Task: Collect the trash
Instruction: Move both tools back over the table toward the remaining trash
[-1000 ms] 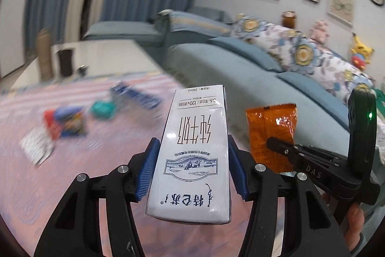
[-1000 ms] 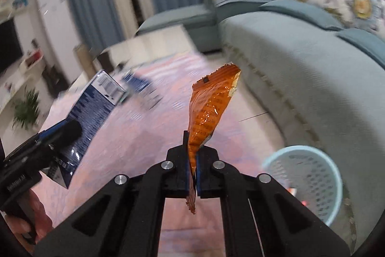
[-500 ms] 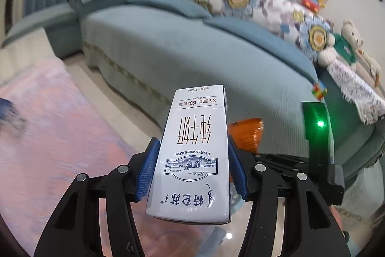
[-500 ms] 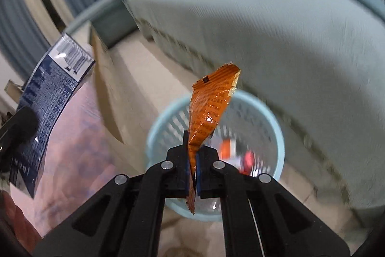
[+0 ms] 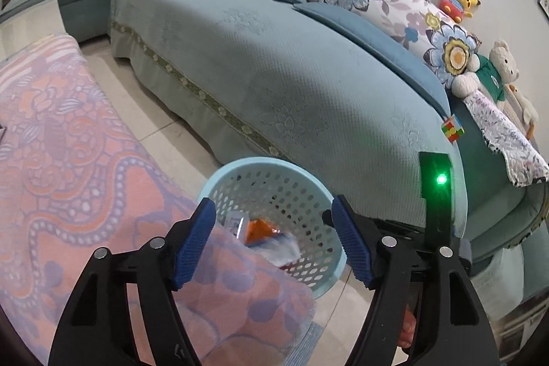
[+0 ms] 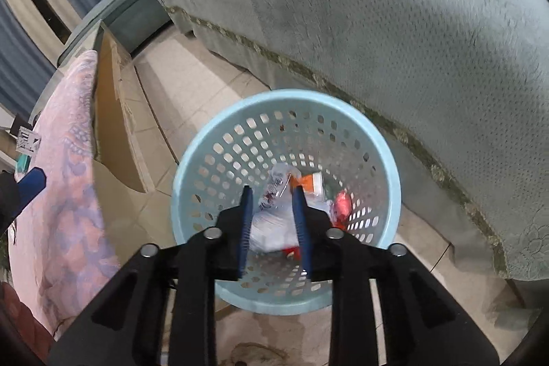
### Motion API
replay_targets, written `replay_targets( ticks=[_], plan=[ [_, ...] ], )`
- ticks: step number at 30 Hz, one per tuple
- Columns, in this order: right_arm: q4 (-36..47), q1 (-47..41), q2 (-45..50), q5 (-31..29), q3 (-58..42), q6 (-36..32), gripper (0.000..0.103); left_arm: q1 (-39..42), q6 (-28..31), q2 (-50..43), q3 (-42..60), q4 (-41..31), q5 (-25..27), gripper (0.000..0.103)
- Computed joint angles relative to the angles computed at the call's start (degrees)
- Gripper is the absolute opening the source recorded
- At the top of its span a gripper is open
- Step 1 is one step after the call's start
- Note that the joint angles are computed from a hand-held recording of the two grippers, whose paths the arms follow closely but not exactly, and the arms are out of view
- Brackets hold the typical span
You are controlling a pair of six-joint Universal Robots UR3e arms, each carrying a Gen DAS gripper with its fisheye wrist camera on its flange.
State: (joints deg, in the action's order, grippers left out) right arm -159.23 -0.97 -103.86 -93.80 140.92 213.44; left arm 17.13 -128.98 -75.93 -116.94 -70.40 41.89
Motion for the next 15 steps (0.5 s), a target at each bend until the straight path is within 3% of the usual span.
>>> replay_targets(
  ticks=[7, 10, 11, 15],
  plan=[
    [0.44, 11.65, 0.74, -8.0, -10.9, 0.26, 0.045, 12.1, 11.67, 7.21, 3.81, -15.19, -3.67, 0.068],
    [-2.11, 19.15, 7.44, -11.81, -20.06, -0.71, 0.045, 22.11, 19.06, 8.29, 8.46, -24.72, -6.61, 0.07],
    [-2.98, 21.38, 10.21, -12.91, -23.37, -1.44, 0.045, 26.75, 24.32, 7.05, 11.49, -29.72, -8.26, 0.072],
    [-3.53, 28.42, 22.84, -16.56, -39.44, -4.84, 0.051, 35.97, 24.11, 1.99, 16.33, -27.38, -10.95, 0.075]
  ],
)
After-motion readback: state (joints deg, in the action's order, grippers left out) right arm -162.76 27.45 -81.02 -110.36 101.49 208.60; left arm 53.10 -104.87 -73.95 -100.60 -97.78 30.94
